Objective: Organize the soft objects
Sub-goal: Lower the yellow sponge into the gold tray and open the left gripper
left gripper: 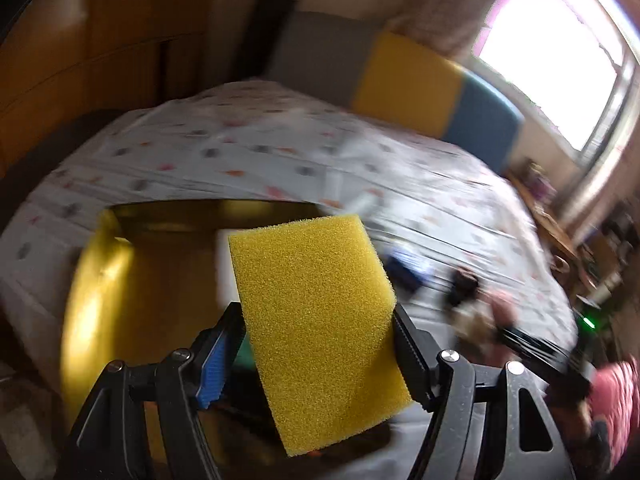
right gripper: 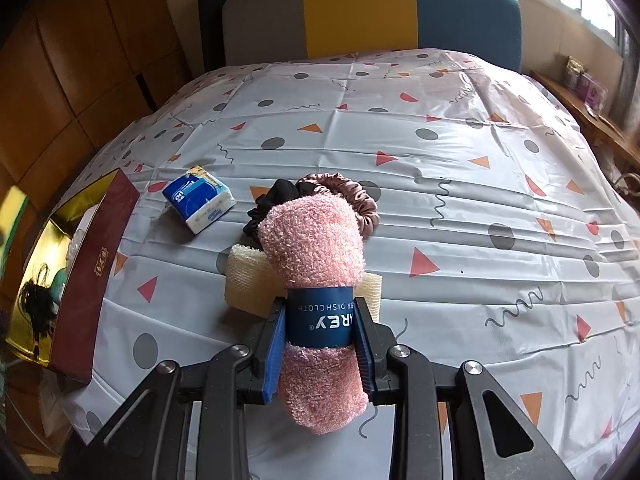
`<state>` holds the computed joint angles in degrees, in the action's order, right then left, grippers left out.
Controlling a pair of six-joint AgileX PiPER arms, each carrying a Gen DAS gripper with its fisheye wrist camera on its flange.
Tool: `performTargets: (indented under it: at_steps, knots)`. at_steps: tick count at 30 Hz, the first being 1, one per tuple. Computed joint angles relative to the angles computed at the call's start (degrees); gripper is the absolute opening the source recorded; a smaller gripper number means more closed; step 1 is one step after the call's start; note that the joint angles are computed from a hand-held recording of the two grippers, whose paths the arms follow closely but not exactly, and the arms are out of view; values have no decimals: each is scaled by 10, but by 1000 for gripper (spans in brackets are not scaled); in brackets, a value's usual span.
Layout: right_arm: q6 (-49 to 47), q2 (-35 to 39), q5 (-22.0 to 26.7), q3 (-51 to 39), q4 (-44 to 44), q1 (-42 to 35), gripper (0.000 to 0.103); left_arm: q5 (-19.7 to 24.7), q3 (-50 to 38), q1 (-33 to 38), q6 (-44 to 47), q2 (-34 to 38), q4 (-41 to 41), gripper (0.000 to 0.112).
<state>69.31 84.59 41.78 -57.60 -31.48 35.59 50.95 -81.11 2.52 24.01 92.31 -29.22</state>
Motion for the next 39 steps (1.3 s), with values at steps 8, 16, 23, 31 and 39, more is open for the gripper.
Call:
performTargets:
  at_steps: [8, 16, 23, 31, 39]
  knots:
    - [-5, 7, 3, -2, 3, -1, 32, 50, -194, 40, -105, 198, 122, 72]
    - [-14, 13, 0, -2, 5, -1, 32, 83, -324, 4, -154, 315, 198, 75]
    - [-13, 15, 2, -3, 4, 0, 32, 67, -313, 3, -172, 317, 200, 83]
    - [-8, 13, 6, -4, -3, 0, 32, -16, -165, 10, -178, 195, 215, 83]
    - [9, 7, 11, -3, -23, 10, 32, -127, 58, -12, -131, -7, 182, 83]
